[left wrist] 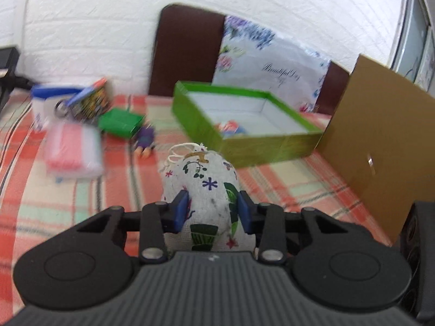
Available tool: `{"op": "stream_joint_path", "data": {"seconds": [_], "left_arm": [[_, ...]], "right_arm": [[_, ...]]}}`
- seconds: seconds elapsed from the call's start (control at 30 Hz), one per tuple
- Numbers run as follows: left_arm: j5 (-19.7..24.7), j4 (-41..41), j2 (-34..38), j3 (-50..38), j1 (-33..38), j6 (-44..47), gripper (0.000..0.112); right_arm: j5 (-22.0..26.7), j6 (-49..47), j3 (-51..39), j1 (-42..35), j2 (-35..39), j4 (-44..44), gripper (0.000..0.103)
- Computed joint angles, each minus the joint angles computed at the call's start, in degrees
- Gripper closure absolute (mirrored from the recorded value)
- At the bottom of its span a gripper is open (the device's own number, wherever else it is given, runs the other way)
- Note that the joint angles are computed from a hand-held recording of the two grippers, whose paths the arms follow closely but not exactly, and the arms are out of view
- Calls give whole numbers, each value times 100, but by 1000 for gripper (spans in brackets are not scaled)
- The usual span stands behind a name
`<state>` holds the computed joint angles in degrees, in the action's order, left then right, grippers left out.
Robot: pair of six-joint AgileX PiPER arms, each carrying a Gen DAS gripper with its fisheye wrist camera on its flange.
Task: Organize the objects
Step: 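Carry the sachet into the lime-green box and open the left gripper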
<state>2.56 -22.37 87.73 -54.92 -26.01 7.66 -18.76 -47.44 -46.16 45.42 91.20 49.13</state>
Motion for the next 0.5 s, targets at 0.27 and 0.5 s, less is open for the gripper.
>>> {"op": "stream_joint_path", "data": {"seconds": [0.27,0.5], "left_arm": [[1041,393,1902,-3453,-476,144,71],[2194,3707,4535,-7463,-939,-2887,49]], "right_arm": [[-449,660,-216,-1511,-274,-966,65],[-105,-675,-1986,-2781,1215,132,43]]}}
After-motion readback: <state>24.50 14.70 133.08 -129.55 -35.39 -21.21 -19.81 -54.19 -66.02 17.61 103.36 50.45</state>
